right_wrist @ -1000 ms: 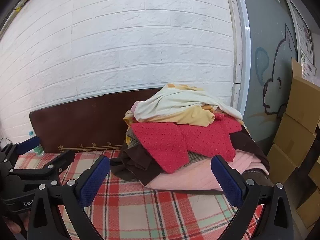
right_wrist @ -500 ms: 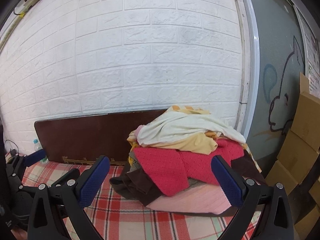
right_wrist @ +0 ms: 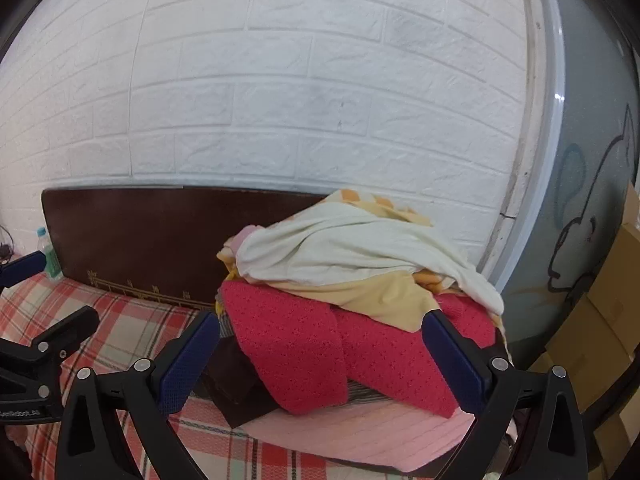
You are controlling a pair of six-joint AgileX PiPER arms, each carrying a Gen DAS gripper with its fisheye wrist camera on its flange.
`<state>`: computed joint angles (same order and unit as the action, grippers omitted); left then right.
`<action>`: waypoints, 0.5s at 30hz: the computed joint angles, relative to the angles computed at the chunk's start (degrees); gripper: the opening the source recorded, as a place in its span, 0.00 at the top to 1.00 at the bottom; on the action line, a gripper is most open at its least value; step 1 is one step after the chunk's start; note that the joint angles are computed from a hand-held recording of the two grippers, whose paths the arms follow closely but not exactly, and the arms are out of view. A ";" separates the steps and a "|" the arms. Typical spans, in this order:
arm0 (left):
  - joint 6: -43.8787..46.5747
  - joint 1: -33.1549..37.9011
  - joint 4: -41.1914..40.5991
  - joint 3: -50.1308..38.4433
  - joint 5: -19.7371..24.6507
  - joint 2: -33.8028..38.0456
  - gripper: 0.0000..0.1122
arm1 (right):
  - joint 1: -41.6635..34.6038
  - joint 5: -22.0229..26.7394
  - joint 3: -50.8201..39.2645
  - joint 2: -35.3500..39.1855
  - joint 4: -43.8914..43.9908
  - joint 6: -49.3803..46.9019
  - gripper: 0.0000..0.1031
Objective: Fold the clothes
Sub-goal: 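Grasp the cream yellow-sleeved T-shirt with the right gripper and lift it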
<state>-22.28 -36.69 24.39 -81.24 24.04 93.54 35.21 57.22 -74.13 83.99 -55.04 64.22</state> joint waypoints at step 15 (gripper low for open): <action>5.93 4.19 -6.61 -8.47 0.88 12.02 0.09 | -15.07 -3.96 -22.82 25.22 10.10 -24.70 0.58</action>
<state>-16.34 -32.50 17.78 -89.71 24.92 105.56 20.14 53.26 -96.95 109.21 -44.94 39.52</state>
